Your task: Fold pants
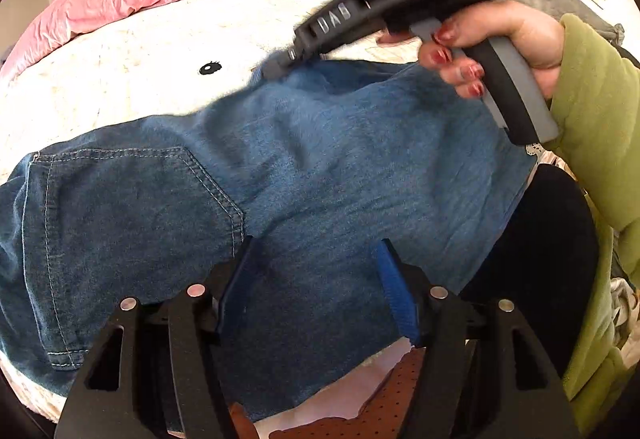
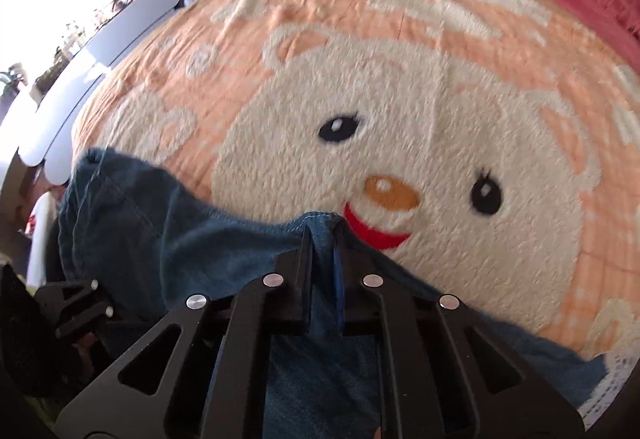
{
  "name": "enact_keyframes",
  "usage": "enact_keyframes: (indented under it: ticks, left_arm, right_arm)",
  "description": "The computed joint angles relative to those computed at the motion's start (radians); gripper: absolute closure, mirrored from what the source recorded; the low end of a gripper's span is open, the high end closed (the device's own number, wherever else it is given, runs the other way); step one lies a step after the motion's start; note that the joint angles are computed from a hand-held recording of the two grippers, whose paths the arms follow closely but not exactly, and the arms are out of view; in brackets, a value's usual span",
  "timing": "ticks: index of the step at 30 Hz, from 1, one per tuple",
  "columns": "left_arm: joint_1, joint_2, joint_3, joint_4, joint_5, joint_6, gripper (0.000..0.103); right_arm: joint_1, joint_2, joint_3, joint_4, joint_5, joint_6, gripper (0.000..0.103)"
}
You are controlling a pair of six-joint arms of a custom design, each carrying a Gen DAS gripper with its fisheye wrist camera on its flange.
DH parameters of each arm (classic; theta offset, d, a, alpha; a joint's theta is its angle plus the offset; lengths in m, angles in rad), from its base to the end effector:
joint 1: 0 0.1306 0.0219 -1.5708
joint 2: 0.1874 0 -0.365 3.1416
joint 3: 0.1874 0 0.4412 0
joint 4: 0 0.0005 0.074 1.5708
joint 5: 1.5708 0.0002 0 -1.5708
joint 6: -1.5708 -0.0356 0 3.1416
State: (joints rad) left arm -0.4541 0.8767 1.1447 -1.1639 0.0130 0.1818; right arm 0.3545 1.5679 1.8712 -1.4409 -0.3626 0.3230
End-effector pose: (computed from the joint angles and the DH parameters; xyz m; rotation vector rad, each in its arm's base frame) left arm 0.3038 -0.1494 0.4809 0.3435 2.4654 -0.2884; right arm 0.5161 0.2039 0.5237 -0.9899 2.4853 0.4992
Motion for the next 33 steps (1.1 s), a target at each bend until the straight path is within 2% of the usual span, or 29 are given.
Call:
enact_keyframes:
  ticks: [3,5,8,9,11,14,18,20,22,26,29,33]
  left_arm:
    - [-0.007,0.004,0.002,-0.001,-0.011,0.001,0.042]
    - [-0.011,0.006,0.003,0.000,-0.016,0.004,0.042]
    - [-0.016,0.003,-0.001,-0.001,-0.027,0.001,0.042]
    - [-0.019,0.003,-0.001,-0.002,-0.033,0.002,0.042]
    - [-0.026,0.005,-0.001,0.000,-0.041,0.002,0.040]
    - [-0.030,0.006,0.000,0.000,-0.049,-0.002,0.040]
    - [-0.009,0.003,0.023,-0.019,0.008,0.020,0.040]
    - [0.007,-0.003,0.042,-0.022,0.063,0.020,0.040]
    - [0.017,-0.001,0.067,-0.020,0.079,0.010,0.040]
    - [0.043,0.045,0.142,-0.009,0.110,0.020,0.039]
    - [0.074,0.143,0.225,-0.001,0.110,0.023,0.038]
    - [0.111,0.287,0.332,-0.028,0.174,0.029,0.038]
  right_arm:
    - [0.015,0.011,0.015,0.035,0.015,-0.004,0.101]
    - [0.039,0.027,0.011,0.041,0.087,0.031,0.101]
    - [0.039,0.031,-0.015,0.064,0.086,0.011,0.099]
    - [0.031,0.023,-0.024,0.076,0.071,0.003,0.097]
    - [0.000,-0.004,-0.040,0.100,0.012,-0.038,0.070]
    - [-0.086,-0.077,-0.081,0.151,-0.153,-0.103,0.067]
    - [-0.219,-0.181,-0.132,0.213,-0.172,-0.167,0.063]
    - [-0.275,-0.197,-0.133,0.204,-0.124,-0.164,0.063]
    - [-0.334,-0.188,-0.119,0.169,-0.044,-0.159,0.063]
    - [-0.418,-0.148,-0.103,0.101,-0.059,-0.187,0.063]
    - [-0.441,-0.129,-0.115,0.094,-0.102,-0.196,0.063]
    - [-0.461,-0.073,-0.099,0.068,-0.176,-0.236,0.063]
